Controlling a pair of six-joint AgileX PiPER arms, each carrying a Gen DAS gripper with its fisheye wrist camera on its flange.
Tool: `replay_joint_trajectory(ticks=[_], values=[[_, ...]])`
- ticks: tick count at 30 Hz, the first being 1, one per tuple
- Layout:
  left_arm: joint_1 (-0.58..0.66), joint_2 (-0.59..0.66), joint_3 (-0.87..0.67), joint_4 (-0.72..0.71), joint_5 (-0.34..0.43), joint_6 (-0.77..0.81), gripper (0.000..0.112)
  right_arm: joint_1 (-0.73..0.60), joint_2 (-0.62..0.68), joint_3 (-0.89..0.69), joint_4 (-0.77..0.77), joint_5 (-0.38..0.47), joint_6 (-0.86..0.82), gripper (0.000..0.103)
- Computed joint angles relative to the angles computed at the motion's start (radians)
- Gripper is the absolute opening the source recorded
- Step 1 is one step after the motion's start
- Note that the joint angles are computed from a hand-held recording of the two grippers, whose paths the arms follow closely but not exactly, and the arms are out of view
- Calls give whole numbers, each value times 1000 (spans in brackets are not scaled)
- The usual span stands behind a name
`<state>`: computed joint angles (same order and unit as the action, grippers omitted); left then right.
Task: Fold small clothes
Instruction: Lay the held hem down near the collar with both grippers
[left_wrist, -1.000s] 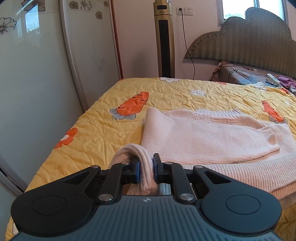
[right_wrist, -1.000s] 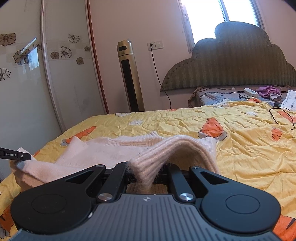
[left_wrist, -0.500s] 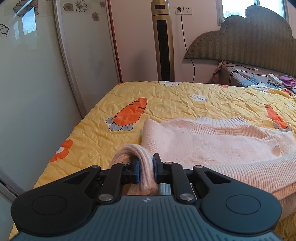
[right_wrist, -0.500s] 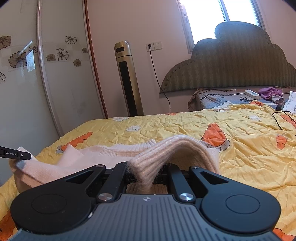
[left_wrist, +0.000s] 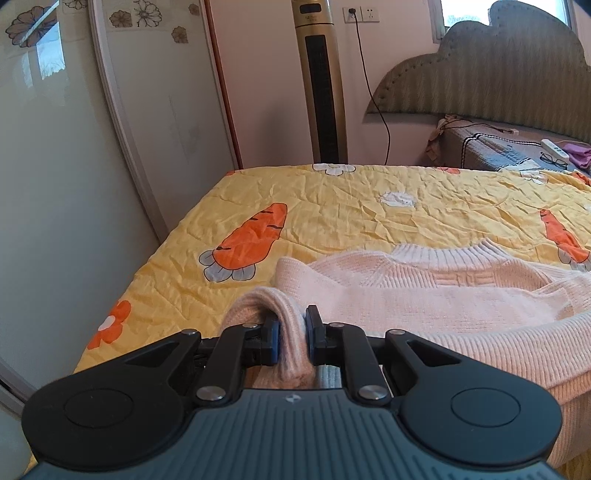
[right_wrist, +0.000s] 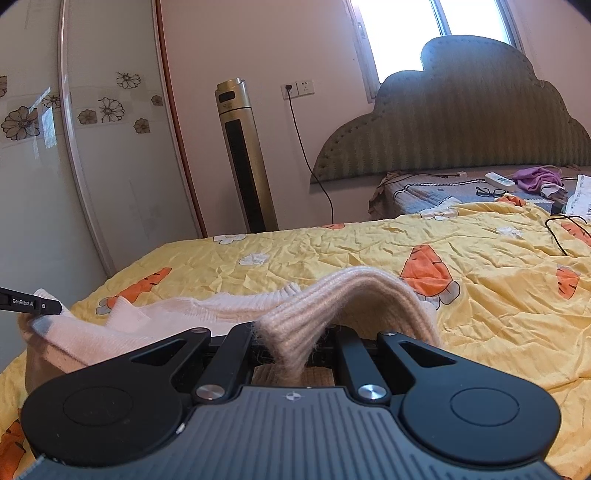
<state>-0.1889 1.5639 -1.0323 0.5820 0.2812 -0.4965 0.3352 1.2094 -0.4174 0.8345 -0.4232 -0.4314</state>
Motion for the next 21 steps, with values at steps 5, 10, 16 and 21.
replay_joint_trajectory(ticks=[5,10,16,21], values=[[-13,66,-70,23,27,-28,14,-54,65,-25,-154,3,136,10],[-22,146,-161,8,62,-11,14,-89,131,-65,-243,4,210,10],[-34,252,-292,-41,115,38,14,-136,217,-126,-334,14,279,10],[-32,355,-410,-91,157,83,14,-188,306,-191,-439,36,377,10]])
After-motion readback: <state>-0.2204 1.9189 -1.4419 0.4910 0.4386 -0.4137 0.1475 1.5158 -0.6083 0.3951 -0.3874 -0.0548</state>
